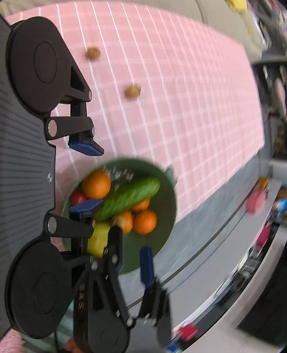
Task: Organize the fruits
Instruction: 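Open both tools to drop the tomato and longan into the colander, then grasp a brown longan with the left tool while the right tool grasps the last longan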
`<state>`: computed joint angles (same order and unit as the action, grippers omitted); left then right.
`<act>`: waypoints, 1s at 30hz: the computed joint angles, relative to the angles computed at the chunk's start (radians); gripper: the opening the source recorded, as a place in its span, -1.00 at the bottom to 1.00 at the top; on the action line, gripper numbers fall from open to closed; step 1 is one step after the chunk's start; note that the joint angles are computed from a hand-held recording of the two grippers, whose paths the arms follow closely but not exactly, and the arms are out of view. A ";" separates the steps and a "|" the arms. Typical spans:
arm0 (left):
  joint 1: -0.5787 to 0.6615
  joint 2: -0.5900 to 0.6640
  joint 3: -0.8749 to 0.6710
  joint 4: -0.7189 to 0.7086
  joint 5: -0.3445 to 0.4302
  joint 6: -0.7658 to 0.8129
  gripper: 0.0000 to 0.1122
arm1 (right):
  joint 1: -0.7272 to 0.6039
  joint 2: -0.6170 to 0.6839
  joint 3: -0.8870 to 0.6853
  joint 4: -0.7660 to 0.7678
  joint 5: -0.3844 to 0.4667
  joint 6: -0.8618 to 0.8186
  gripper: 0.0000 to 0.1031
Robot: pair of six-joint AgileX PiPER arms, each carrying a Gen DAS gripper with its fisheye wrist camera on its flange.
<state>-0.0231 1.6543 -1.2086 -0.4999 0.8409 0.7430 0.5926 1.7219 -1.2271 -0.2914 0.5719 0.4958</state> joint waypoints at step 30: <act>0.380 0.146 -0.010 -0.231 -0.183 -0.018 -0.03 | 0.148 0.550 -0.801 0.071 0.271 -0.120 0.05</act>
<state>0.3574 1.8006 -1.2189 -0.7308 0.6581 0.7247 0.7411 2.2724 -2.0285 -0.2202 0.8430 0.3753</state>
